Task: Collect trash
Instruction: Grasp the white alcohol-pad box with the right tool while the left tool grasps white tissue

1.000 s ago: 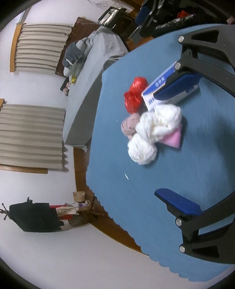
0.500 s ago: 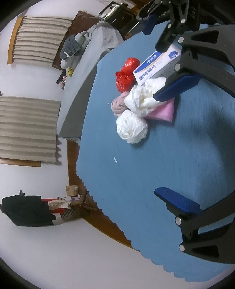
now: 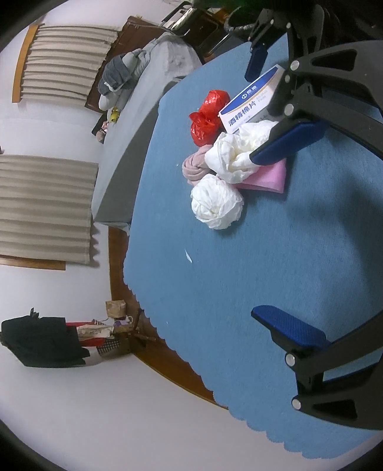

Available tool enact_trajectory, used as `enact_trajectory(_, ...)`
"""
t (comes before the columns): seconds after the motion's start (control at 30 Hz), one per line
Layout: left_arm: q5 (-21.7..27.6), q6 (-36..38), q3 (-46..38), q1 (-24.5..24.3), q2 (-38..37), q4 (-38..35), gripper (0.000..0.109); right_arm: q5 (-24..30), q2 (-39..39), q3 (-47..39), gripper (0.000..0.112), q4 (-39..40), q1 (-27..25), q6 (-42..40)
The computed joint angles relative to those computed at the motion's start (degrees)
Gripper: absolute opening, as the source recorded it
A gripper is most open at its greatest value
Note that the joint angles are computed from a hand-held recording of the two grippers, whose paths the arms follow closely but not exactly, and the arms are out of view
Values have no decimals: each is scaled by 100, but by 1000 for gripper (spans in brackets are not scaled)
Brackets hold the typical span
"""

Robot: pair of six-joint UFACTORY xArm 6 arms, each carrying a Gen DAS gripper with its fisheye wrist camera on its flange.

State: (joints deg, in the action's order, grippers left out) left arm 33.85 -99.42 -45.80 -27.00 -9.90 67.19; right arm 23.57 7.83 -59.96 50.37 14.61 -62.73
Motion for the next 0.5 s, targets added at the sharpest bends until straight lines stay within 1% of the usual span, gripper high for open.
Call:
enact_trajectory(0.1, -8, -48, 4, 1, -4, 27, 94, 250, 82, -119, 69, -147, -35, 121)
enact_trajectory(0.13, -12, -54, -3, 5, 3, 29, 94, 320, 94, -131, 60, -154, -35, 99)
enact_trajectory(0.17, -12, -57, -13, 4, 12, 30, 94, 338, 93, -134, 55, -185, -28, 108)
enact_trajectory(0.4, -44, 7, -137, -48, 100, 49, 93, 637, -28, -171, 54, -49, -214, 86)
enact_trajectory(0.5, -103, 44, -257, -60, 205, 62, 92, 573, -165, -78, 54, -9, -274, -40)
